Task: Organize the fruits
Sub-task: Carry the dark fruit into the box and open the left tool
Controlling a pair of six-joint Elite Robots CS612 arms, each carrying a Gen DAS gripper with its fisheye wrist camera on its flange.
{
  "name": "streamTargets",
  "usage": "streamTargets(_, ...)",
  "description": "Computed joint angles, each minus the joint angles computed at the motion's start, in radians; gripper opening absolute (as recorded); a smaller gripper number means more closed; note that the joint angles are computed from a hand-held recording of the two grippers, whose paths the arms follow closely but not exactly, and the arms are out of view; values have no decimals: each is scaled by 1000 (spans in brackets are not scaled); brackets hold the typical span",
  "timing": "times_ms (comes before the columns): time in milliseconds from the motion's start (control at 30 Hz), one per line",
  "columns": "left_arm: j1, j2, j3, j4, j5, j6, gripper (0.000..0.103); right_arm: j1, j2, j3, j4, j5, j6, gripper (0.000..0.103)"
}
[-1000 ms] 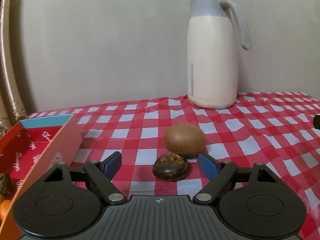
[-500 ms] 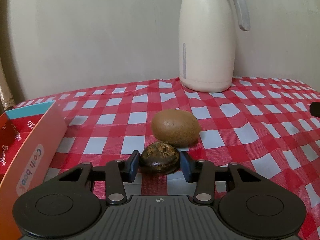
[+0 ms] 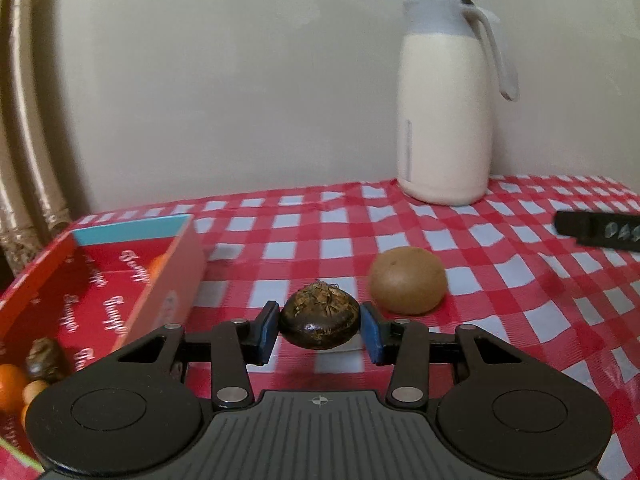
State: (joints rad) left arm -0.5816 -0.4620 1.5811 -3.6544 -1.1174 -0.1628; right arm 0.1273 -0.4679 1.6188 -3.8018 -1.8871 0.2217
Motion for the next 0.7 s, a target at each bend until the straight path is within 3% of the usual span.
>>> streamTargets(300, 0, -35, 84, -112, 48, 3, 44, 22, -3, 3, -18, 23, -32, 93)
streamTargets(700, 20, -68, 161, -182, 109, -23, 44, 50, -19, 16, -39, 24, -34, 93)
